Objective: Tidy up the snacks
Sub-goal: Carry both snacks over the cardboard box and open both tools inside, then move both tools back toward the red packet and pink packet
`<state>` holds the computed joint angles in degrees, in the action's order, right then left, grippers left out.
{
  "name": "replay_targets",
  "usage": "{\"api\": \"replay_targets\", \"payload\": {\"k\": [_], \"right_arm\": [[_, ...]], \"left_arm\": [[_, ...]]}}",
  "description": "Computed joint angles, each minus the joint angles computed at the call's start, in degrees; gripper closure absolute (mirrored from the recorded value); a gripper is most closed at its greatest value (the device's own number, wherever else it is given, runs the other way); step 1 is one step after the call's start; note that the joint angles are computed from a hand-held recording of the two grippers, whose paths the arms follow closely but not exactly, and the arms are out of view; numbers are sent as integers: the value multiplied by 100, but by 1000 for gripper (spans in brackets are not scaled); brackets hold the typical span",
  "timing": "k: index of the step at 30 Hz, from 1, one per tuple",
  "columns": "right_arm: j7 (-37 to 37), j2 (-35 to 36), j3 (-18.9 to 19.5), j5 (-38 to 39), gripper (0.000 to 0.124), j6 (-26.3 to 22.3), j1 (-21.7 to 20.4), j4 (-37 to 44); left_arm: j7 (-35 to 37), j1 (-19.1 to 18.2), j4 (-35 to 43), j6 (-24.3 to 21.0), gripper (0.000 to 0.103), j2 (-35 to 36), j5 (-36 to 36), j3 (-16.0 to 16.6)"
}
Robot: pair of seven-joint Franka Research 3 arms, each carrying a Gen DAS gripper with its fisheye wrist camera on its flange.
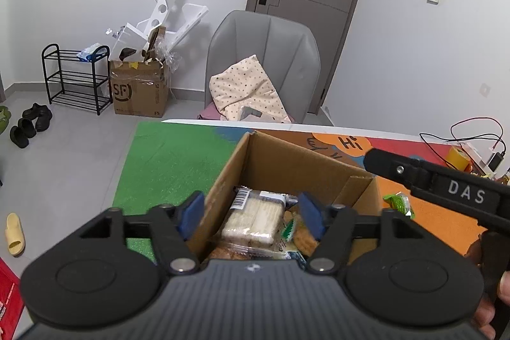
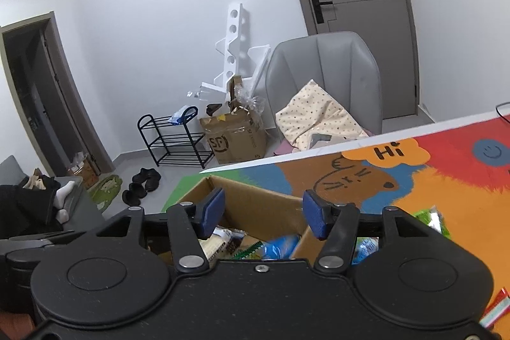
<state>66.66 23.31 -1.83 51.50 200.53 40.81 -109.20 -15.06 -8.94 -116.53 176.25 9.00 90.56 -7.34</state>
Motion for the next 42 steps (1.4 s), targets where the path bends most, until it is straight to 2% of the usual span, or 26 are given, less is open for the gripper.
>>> {"api": "replay_targets", "payload": {"k": [3, 7, 17, 22, 28, 42], "right_arm": [[89, -110, 107, -24, 63, 87, -112, -198], [134, -264, 251, 10, 50, 283, -231, -490], [228, -687, 640, 105, 28, 736, -614, -1208], [240, -882, 777, 193, 22, 884, -740, -1520], [181, -1116, 860, 309, 21, 967, -829, -1869], [462, -1636, 991, 376, 21, 1201, -1085, -2692]], "left_arm": [[-162, -16, 6, -43, 27, -12, 163, -20], [-155, -47, -51, -114, 25, -65, 199, -68], [2, -158, -141, -142, 16, -155, 65, -172], [254, -242, -209, -144, 12, -200, -200, -219], [380, -383, -266, -160, 7, -243, -353, -246], [856, -678, -355, -88, 6, -271, -908, -313]]}}
